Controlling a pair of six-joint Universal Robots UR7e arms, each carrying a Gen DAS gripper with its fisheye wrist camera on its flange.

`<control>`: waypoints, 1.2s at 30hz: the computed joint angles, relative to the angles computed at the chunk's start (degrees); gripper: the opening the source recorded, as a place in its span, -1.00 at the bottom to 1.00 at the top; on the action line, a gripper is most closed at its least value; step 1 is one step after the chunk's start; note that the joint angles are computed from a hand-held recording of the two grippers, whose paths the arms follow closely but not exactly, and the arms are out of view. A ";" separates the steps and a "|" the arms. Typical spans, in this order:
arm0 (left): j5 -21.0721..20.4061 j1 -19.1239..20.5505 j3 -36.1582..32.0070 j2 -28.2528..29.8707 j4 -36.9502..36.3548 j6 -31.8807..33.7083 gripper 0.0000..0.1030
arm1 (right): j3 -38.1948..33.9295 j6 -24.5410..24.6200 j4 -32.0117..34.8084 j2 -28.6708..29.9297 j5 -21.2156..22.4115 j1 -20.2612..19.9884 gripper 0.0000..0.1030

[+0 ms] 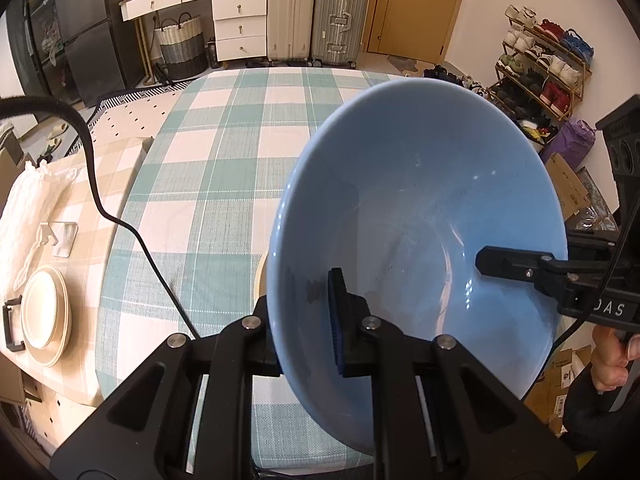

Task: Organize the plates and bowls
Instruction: 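Lower the nested bowls onto the cream plate stack and open both grippers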

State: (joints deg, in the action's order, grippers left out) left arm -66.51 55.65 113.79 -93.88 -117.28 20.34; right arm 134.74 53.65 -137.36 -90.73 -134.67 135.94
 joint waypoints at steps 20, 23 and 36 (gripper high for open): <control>0.20 1.37 -3.73 5.15 4.57 -1.81 -0.77 | -1.55 0.57 4.77 0.65 5.88 -3.05 -0.60; -0.40 2.29 -4.56 6.82 5.24 -2.09 -0.77 | -1.18 0.01 4.37 0.48 6.44 -4.51 -0.60; -0.13 4.16 -6.97 13.43 2.44 -0.46 -0.77 | -0.67 -4.29 2.86 0.05 8.40 -8.77 -0.54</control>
